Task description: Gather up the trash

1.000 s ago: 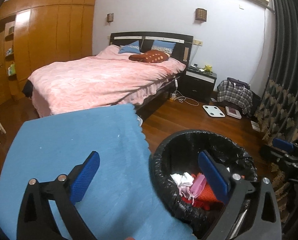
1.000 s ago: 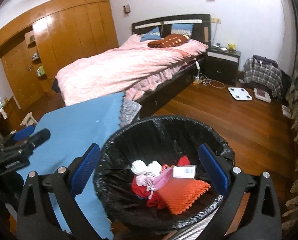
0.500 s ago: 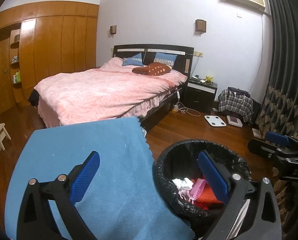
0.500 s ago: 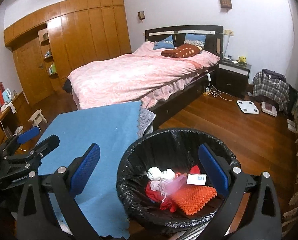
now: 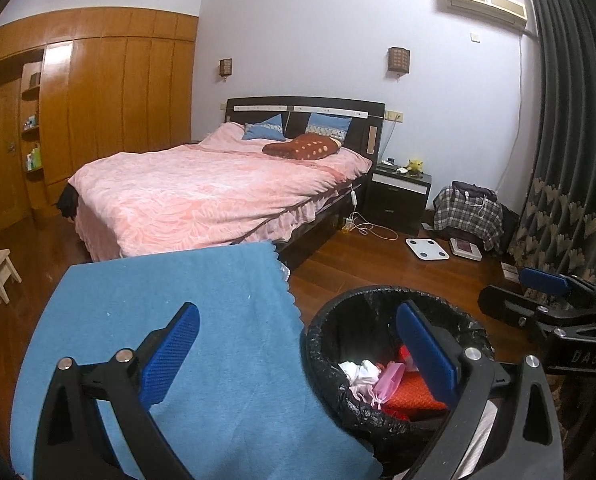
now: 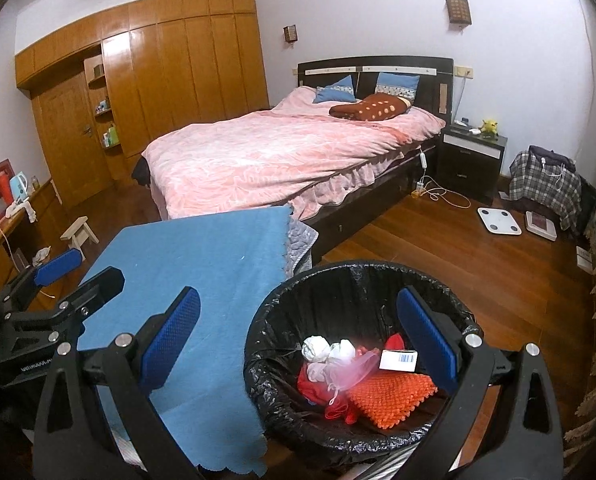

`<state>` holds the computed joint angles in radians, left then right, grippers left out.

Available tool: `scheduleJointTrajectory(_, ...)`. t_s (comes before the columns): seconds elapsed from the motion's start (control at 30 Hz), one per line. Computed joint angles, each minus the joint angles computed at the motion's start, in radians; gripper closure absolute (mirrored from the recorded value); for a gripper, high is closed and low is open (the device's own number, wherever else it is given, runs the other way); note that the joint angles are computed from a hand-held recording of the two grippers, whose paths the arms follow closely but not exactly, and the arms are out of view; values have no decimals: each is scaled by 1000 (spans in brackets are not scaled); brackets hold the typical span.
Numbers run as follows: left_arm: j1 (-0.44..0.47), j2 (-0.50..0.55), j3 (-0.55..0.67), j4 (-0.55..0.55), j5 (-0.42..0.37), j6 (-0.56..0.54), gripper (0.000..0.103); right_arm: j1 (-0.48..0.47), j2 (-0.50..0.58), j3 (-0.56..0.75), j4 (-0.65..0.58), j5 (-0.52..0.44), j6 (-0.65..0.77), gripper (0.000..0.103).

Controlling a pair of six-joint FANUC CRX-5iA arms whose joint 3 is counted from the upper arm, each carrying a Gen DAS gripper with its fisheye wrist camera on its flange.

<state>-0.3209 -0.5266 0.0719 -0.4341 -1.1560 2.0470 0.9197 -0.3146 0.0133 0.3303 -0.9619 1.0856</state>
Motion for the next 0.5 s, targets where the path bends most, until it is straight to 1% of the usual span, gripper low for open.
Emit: scheduleJointTrajectory(0.5,14,-2,7,14,-10,-13,6,3,0,-1,0,-1,-2,7)
